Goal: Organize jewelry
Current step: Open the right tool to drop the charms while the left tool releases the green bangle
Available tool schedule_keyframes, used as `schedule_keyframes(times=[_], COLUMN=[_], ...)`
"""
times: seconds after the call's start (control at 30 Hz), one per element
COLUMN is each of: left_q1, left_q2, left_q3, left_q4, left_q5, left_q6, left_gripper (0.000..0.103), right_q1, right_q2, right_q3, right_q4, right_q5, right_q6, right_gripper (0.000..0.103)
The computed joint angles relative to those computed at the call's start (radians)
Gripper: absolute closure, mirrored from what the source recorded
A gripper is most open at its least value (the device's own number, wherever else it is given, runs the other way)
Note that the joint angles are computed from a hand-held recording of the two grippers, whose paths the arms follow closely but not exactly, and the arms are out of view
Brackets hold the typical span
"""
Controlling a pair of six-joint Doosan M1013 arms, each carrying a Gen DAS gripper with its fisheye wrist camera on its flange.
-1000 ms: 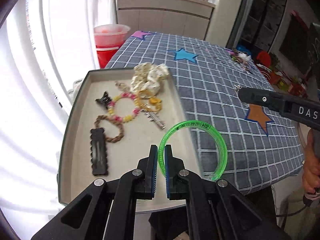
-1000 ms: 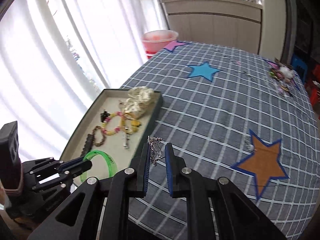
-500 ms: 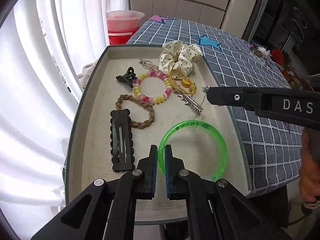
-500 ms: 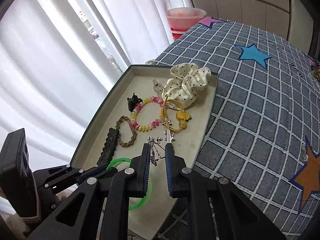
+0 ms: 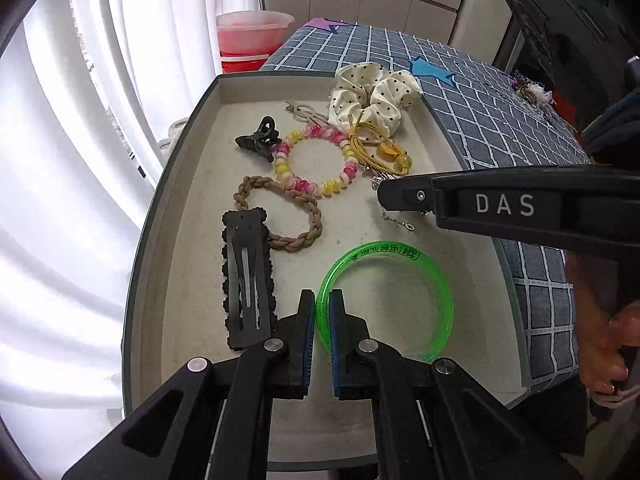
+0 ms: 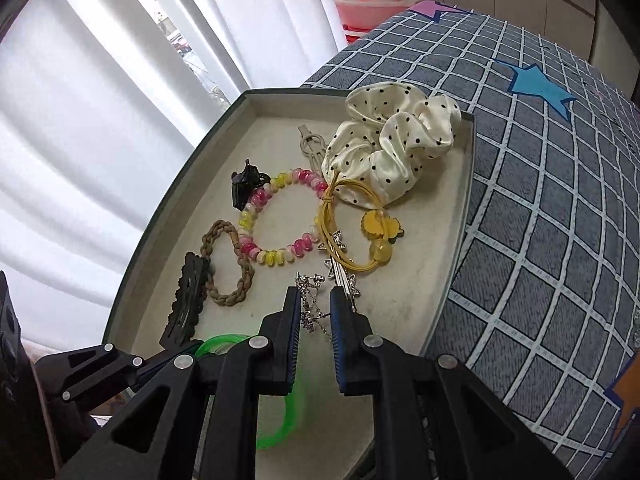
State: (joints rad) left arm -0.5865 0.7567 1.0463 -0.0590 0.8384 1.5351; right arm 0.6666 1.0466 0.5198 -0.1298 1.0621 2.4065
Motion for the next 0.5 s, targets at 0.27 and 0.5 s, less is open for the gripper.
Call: schedule_keyframes(times=[0.27, 0.5], left_q1=[-0.001, 0.002], left_q2=[0.000, -0.004], left_q3=[0.003, 0.006], left_q4=[0.018, 0.014], left_q5=[-0.013, -0.015], left_q6=[-0.021, -0.032], left_gripper=[0.088, 0.088], right_q1=[0.004, 0.000], right_q2=[0.038, 0.043], right_q3=[-0.070, -0.085], right_q4=[-0.017, 0.003], right_q5=[0.075, 0.084], right_q6=[-0.020, -0.028], right_gripper=[0.086, 0.059])
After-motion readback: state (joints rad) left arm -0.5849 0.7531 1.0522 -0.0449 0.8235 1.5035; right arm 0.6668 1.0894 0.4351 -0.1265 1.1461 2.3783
